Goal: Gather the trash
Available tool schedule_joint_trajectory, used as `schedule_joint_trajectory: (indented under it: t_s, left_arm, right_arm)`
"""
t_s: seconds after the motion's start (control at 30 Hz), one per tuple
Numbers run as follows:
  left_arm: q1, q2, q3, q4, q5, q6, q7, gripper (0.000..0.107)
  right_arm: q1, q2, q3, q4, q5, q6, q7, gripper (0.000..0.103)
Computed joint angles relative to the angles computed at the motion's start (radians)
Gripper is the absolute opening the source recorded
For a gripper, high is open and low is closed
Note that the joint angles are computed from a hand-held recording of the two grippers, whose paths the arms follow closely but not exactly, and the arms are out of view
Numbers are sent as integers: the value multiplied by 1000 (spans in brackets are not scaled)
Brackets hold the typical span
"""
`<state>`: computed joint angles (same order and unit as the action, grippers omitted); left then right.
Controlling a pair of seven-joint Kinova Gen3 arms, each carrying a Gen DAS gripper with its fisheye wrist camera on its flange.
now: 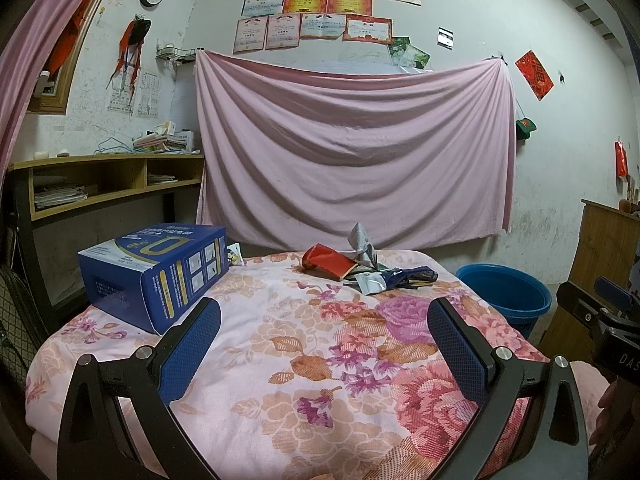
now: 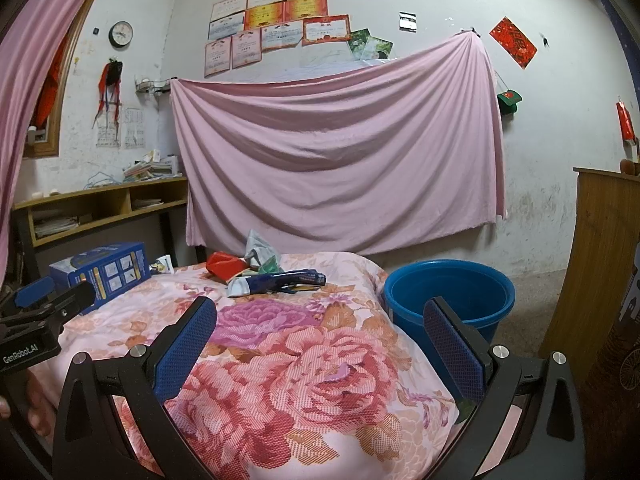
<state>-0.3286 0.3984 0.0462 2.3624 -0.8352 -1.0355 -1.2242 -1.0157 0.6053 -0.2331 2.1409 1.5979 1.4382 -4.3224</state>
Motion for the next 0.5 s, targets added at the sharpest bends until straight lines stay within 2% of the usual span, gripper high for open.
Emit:
schedule_joint_trajectory:
  t_s: [0.5]
  left_arm:
    - [4, 23, 1, -2, 14, -11, -18, 101]
  right_arm:
    - [-3, 6, 0, -5, -2, 1, 2, 103]
